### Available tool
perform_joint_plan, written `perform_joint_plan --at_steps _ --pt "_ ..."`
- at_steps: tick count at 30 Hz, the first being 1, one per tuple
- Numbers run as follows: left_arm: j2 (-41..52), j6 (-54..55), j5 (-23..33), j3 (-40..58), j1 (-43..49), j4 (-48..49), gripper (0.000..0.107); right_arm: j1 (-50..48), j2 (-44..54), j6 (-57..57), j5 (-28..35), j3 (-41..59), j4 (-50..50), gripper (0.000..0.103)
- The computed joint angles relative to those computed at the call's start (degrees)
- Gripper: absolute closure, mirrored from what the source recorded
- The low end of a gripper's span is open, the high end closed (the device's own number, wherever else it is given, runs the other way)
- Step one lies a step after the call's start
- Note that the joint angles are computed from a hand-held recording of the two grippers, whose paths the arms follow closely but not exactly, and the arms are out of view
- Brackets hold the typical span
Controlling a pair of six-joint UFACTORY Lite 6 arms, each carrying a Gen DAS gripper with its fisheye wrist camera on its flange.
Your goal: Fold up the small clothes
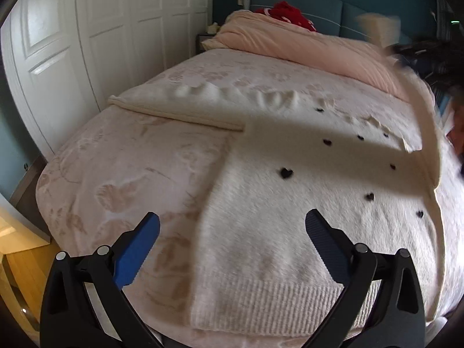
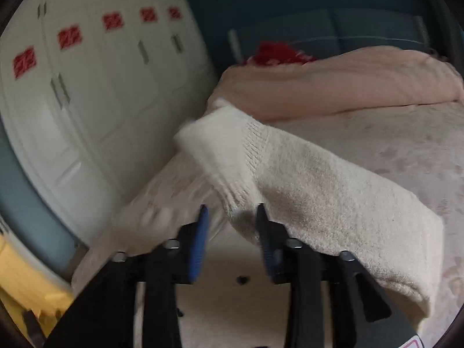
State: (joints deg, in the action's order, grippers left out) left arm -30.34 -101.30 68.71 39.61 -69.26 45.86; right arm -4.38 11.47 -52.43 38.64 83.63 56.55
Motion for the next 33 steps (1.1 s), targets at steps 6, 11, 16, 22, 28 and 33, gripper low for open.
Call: perform_joint_plan --at_steps 6,11,16,22,28,33 --pt "-6.6 27.4 -18.4 1.9 27.3 -11.0 0.009 9.0 -13.5 -1.4 -14.9 -25.8 -0.1 0.051" --pt "15.7 47.1 -39.8 12.6 46.6 -30.4 0.009 -12.0 -24.4 -1.2 -21.0 -42.5 -17.0 0.041" --pt "43.9 34.2 -45.0 29.5 44.8 -27.3 0.009 -26.4 -9.5 -8.2 -25.8 -33.5 -21.1 0.036" --pt "53.1 19.0 -42.3 38.6 38.8 -18.7 0.010 -27.7 9.2 -13.3 -17.7 -13.5 -17.2 0.088" --pt "63.4 25.0 -38.7 50.8 36.5 -18.0 0.010 -45.9 21.1 -8.5 -4.6 -1.1 -6.6 0.091" --pt "65.0 27.3 -38.3 51.4 34.8 -17.8 0.012 -50.6 18.9 -12.4 2.2 -1.9 -10.1 0.071"
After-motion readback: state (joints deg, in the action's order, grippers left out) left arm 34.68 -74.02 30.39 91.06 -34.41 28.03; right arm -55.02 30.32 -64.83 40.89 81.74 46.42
